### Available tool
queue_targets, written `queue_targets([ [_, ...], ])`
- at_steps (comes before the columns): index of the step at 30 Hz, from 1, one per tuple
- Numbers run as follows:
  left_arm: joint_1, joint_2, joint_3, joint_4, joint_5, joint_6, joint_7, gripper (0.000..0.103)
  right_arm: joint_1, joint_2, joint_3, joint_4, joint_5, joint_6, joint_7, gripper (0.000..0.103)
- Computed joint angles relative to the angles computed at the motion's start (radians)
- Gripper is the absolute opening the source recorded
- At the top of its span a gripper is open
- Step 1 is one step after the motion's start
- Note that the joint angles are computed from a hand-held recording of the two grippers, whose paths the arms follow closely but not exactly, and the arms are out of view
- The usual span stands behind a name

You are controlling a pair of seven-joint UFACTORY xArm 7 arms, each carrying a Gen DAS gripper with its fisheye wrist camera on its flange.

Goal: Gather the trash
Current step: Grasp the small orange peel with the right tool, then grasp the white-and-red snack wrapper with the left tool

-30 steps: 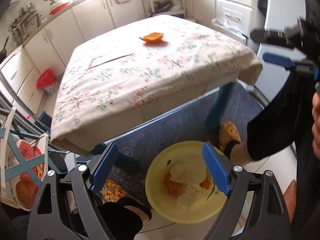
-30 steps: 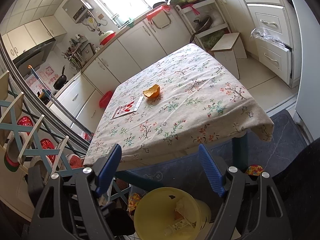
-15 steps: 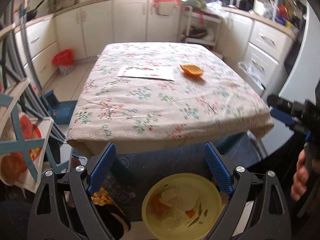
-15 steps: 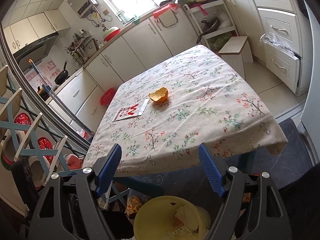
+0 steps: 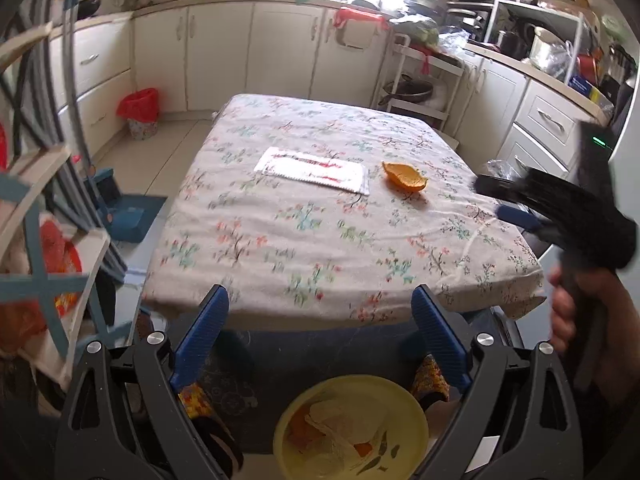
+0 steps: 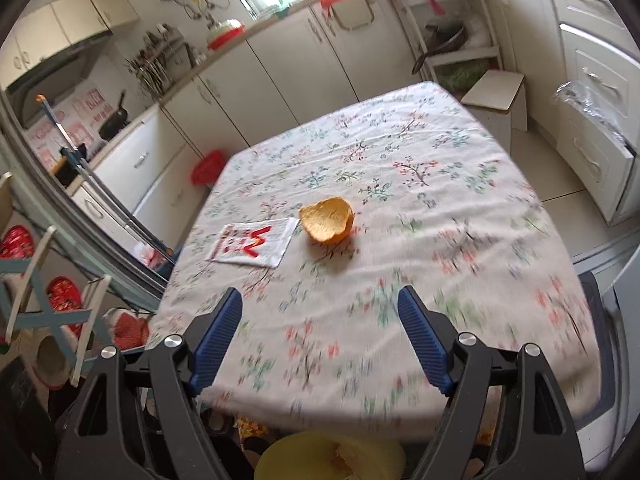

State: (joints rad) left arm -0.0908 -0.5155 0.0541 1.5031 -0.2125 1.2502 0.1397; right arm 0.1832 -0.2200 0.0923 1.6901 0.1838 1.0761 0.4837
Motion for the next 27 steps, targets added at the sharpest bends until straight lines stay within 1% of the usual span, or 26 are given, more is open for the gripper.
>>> queue_targets([
  [2,-0.008,0.043,-0.001,0.045,0.003,-0.009,0.024,0.089,-0.001,0.071,-0.003,0.075,-0.005,0.038,-0.009,0.077],
  [4,-0.014,0.086,0.003,0.087,-0.006,-0.012,0.045,0.089,-0.002,0.164,-0.003,0.177,-0.016,0.088,-0.019,0.077],
  [6,-0.014,0.136,0.002,0.134,-0.004,-0.017,0.071,0.090,-0.002,0.234,-0.001,0.254,-0.037,0.124,-0.022,0.075],
  [10,-0.007,0.236,-0.004,0.226,-0.005,-0.003,0.128,0.090,-0.001,0.336,-0.002,0.356,-0.041,0.163,-0.022,0.065],
  [13,-0.005,0.326,-0.014,0.315,-0.007,0.021,0.216,0.090,0.004,0.397,0.001,0.424,-0.041,0.201,-0.039,0.060],
  [16,-0.001,0.408,-0.032,0.390,-0.004,0.025,0.345,0.090,0.020,0.429,0.003,0.465,-0.074,0.216,-0.069,0.058],
  [18,0.007,0.462,-0.042,0.444,-0.017,0.041,0.407,0.090,0.022,0.436,0.003,0.474,-0.071,0.219,-0.087,0.050],
  [19,0.013,0.493,-0.046,0.477,-0.027,0.055,0.436,0.090,0.022,0.444,0.003,0.485,-0.071,0.225,-0.099,0.040],
  [20,0.019,0.525,-0.052,0.506,-0.034,0.061,0.468,0.090,0.021,0.442,0.003,0.481,-0.067,0.225,-0.114,0.024],
  [21,0.023,0.546,-0.059,0.525,-0.032,0.064,0.482,0.090,0.013,0.446,0.006,0.484,-0.043,0.234,-0.128,0.014],
  [22,0.027,0.566,-0.067,0.542,-0.026,0.065,0.495,0.089,0.006,0.448,0.006,0.484,-0.023,0.234,-0.136,0.009],
  [27,0.051,0.665,-0.094,0.633,-0.046,0.065,0.577,0.089,-0.019,0.435,0.005,0.479,0.044,0.212,-0.164,0.007],
])
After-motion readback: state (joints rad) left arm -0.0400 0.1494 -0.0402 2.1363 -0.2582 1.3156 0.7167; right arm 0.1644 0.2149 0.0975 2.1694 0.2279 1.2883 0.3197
